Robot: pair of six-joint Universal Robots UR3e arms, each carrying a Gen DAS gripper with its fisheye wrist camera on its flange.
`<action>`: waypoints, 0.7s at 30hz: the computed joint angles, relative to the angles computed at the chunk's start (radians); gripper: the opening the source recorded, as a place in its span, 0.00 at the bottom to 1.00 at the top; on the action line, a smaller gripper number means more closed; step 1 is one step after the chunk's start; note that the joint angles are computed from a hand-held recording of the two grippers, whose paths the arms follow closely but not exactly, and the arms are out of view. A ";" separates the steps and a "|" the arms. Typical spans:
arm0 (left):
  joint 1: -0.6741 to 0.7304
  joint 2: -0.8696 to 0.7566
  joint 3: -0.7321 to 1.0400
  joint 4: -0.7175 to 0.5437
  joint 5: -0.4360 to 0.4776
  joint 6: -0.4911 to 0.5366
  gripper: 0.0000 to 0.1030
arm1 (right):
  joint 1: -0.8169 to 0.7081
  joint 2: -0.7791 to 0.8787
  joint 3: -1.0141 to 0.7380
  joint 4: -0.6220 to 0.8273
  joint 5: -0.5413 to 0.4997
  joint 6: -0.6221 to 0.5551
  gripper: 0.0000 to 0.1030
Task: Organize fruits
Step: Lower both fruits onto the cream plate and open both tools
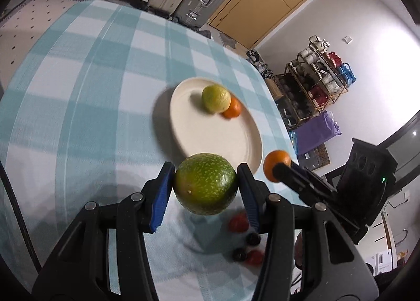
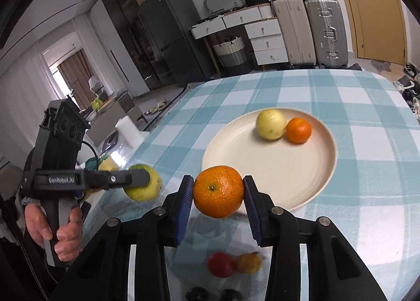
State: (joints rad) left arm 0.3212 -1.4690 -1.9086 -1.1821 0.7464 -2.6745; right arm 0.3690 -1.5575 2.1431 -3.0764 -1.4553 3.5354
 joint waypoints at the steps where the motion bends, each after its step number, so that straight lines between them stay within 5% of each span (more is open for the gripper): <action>1: -0.021 -0.032 0.029 0.018 0.002 -0.024 0.45 | -0.016 -0.003 -0.003 0.007 0.011 -0.010 0.38; 11: -0.189 -0.364 0.330 0.162 0.057 -0.230 0.45 | -0.113 0.085 -0.088 0.033 0.073 -0.079 0.38; 21: -0.263 -0.587 0.568 0.183 0.098 -0.321 0.45 | -0.151 0.231 -0.191 0.063 0.135 -0.091 0.38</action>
State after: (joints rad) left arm 0.0587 -2.0560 -1.3408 -0.9988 0.8447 -2.9957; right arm 0.2176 -1.3270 1.9519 -3.0132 -1.3203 3.4443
